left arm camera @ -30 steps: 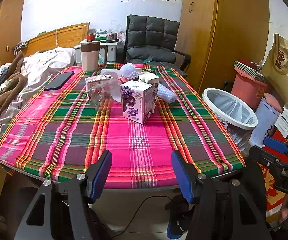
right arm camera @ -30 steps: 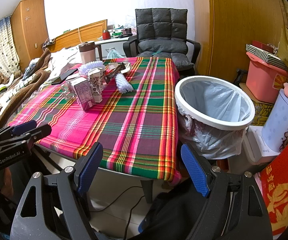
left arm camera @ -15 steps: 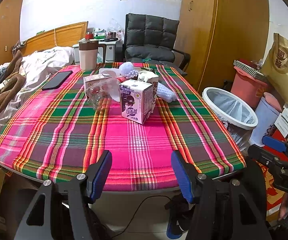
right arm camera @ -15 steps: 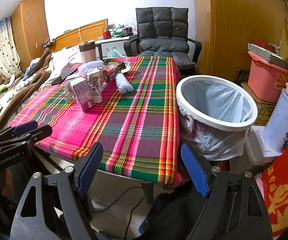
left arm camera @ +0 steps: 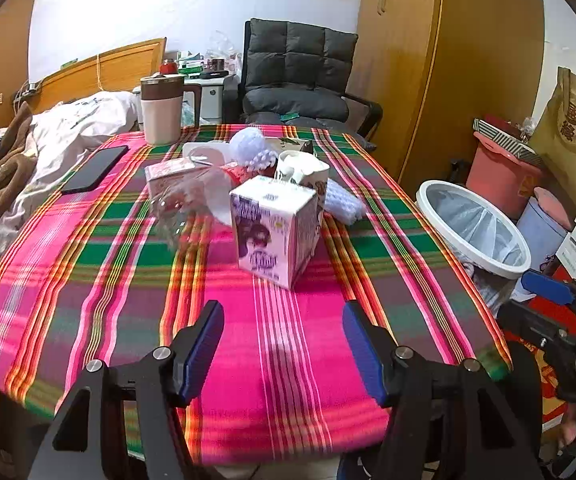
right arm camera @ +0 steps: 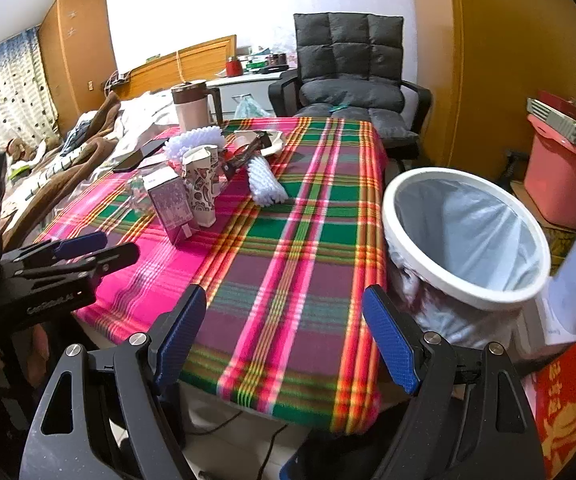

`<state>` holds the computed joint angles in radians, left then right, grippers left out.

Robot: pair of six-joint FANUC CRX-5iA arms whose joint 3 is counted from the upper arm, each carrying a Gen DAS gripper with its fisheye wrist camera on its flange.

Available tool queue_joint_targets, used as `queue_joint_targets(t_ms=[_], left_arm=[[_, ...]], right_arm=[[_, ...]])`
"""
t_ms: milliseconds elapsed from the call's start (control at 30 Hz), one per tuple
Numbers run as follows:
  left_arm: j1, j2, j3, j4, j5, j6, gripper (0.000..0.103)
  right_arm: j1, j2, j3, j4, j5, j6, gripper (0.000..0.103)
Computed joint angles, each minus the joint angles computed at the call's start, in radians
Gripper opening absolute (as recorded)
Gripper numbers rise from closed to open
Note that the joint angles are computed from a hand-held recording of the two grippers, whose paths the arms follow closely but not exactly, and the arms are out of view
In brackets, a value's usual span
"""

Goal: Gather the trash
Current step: 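Reach the right gripper to the white foam mesh sleeve and grasp it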

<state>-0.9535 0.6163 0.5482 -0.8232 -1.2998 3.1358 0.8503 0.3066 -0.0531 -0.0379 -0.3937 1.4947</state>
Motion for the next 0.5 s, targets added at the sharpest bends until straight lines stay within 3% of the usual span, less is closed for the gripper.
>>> queue_joint_targets(t_ms=[500], left_arm=[[0.103,-0.010,-0.044,0.003,0.125,-0.045,0.068]], right_arm=[[-0.040,0.124,0.220,-0.145,-0.134,0.173,0.081]])
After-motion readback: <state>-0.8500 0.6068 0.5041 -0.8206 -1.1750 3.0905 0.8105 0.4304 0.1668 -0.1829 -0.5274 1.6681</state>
